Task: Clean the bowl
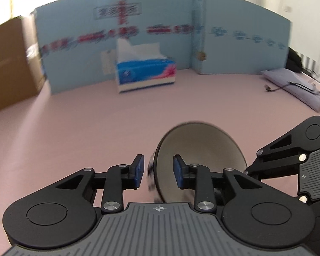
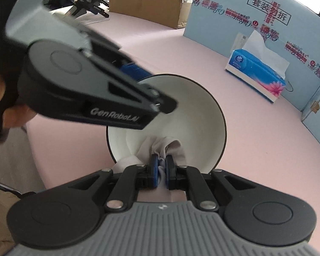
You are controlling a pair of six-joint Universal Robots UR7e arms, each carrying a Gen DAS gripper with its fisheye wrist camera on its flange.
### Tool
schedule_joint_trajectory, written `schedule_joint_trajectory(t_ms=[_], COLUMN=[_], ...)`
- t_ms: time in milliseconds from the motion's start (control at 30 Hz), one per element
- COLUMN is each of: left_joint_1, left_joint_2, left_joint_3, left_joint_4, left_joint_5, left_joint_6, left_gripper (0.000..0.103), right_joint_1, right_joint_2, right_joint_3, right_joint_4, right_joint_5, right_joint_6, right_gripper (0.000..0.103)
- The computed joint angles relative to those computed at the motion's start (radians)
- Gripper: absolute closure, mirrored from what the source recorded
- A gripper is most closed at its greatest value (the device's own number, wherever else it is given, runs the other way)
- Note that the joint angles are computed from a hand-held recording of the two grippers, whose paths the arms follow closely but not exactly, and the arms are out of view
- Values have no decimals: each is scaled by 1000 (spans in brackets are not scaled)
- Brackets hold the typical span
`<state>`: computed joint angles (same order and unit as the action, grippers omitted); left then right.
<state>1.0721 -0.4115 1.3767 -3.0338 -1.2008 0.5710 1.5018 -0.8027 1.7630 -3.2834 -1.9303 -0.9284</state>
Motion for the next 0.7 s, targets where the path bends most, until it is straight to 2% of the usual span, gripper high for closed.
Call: schedule_joint_trajectory(t_ms=[67,100,133,200,467,533,700], left_joint_1=[-5,-9,-12,-14,0,-2,-17], left_joint_2=[-4,-4,-2,0,-5,-4,1], left_joint_3=[35,47,54,52,6,-1,-8], left_joint_4=[-43,-66,-85,-95,-13,-25,-52], left_joint_5=[29,44,57,72,18,18,27], left_joint_6=[-22,-18,-10,11,54,85,182], left_gripper=[66,70,79,80,86,89,88], right_joint_1=[-2,-3,-3,-3,-11,-14,-18], right_joint_2=[-1,-1,-1,-2,-27,-46,-64], right_joint_3=[3,5,7,11,23,27,24], right_joint_4=[-6,-13,-18,-25,4,46,104], right_joint_5=[7,9,9,13,50,72,119], right_joint_6=[2,1,0,-1,23,42,70], right_gripper=[95,95,95,95,95,95,95])
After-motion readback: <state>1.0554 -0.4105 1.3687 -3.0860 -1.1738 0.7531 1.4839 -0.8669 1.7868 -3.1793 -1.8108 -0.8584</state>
